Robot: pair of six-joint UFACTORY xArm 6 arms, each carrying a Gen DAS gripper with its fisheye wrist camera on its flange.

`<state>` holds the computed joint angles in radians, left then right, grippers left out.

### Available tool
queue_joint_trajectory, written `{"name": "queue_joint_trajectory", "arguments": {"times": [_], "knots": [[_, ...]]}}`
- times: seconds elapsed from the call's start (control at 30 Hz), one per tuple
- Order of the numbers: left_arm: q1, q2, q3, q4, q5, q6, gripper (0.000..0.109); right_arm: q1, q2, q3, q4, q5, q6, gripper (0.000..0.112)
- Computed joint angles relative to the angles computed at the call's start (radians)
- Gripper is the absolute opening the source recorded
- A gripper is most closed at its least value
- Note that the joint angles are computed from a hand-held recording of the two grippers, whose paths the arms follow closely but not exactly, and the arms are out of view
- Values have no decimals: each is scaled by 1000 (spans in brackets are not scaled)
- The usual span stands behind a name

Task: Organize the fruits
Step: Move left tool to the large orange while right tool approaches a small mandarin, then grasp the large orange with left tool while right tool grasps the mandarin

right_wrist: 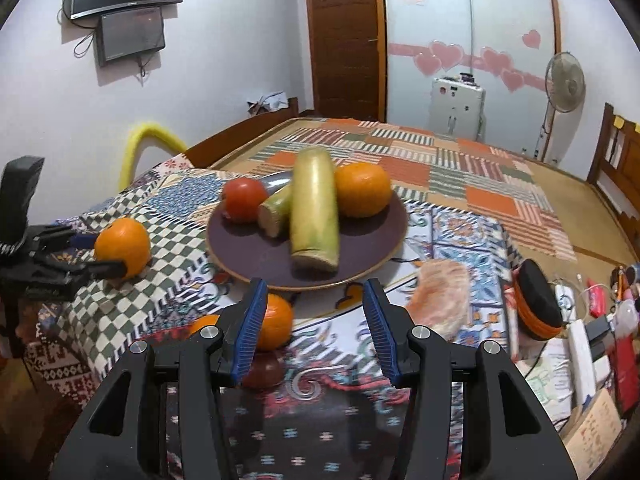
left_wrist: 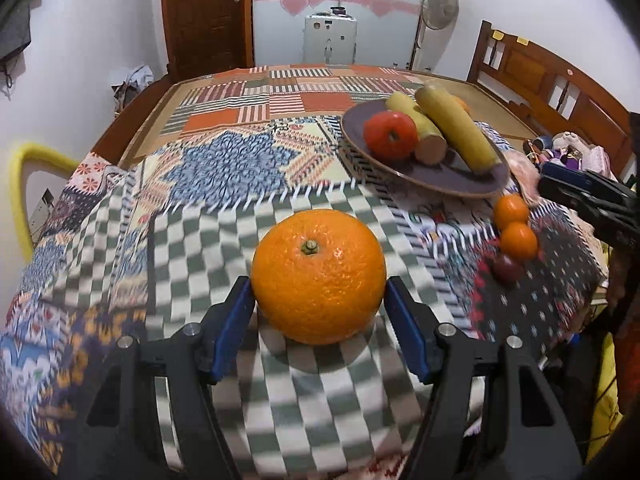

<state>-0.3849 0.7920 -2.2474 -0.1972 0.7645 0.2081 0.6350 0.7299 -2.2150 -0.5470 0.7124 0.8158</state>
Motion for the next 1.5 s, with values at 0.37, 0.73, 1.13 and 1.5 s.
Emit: {"name": "queue_joint_trajectory", "arguments": {"times": [0.37, 0.73, 1.13, 1.5], "knots": [[2, -69, 105, -32, -22, 38, 68, 6, 101, -145, 122, 63, -106, 46], [5, 82, -148, -16, 75, -17, 69, 3, 171, -253, 208, 83, -168, 40], [-19, 184, -309, 96, 61, -69, 74, -10, 196, -292, 305, 88, -233, 34], [-29, 182, -291, 155, 21, -64, 65, -9, 88, -117, 232, 4, -155, 32]]}}
